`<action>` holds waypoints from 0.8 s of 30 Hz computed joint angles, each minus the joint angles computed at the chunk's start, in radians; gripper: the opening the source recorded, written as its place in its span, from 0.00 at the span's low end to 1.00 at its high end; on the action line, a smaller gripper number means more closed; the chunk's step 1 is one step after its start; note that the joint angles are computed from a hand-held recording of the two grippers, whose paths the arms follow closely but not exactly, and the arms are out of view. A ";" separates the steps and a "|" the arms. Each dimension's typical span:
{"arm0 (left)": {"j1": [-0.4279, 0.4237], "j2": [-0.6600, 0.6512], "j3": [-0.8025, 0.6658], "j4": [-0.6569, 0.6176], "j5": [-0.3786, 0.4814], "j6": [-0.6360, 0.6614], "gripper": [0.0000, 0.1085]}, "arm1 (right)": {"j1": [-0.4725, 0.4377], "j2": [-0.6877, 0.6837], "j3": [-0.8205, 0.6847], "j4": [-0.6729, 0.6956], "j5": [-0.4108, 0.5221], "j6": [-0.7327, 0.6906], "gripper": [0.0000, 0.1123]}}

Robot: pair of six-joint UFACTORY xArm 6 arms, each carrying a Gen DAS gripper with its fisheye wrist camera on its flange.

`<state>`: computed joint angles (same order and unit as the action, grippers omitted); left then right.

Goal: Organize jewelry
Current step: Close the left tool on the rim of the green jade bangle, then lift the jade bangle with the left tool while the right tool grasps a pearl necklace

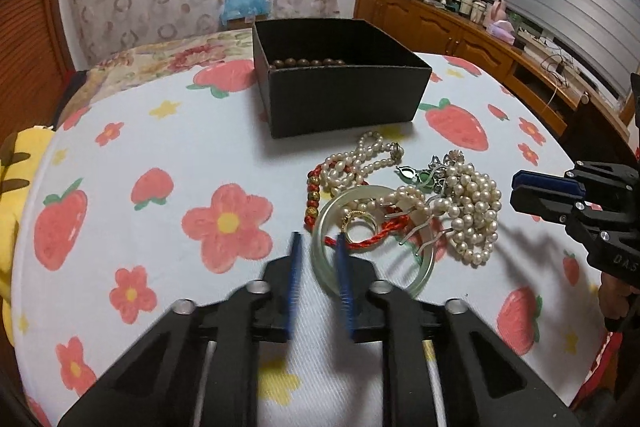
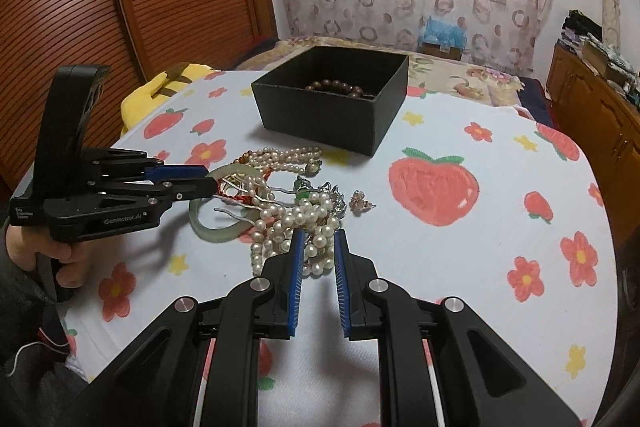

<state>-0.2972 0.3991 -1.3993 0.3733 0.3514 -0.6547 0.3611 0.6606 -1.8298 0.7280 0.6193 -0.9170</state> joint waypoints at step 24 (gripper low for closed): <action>0.027 -0.247 0.195 0.753 0.020 -0.741 0.06 | 0.011 0.068 -0.094 -0.078 0.017 0.093 0.15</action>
<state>-0.2705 0.1521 -1.2043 1.1263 0.3716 -1.3955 0.3718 0.7287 -1.9240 0.6496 0.6364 -0.8241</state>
